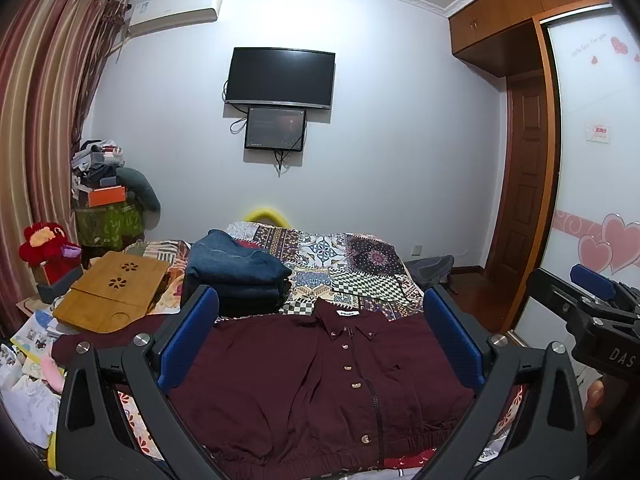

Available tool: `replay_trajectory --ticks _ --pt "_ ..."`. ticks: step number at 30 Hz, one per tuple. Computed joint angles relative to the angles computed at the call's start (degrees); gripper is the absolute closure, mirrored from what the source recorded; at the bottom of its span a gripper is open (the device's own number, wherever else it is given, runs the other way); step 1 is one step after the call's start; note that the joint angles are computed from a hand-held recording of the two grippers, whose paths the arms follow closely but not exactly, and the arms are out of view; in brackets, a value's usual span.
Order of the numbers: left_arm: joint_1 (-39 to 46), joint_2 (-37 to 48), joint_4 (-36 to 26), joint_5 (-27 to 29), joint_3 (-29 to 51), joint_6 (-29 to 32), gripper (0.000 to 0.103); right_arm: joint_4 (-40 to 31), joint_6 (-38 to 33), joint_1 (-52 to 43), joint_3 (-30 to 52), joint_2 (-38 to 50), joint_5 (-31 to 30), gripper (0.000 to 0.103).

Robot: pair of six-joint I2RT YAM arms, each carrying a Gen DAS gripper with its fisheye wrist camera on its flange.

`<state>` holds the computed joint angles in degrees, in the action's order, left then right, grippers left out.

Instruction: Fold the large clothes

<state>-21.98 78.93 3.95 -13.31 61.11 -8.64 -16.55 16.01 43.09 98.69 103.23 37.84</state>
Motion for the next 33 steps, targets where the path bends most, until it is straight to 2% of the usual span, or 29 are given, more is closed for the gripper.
replay_trajectory --ticks 33 --pt "1.1 1.5 0.0 0.8 0.4 -0.7 0.000 -0.7 1.2 -0.4 0.2 0.3 -0.8 0.000"
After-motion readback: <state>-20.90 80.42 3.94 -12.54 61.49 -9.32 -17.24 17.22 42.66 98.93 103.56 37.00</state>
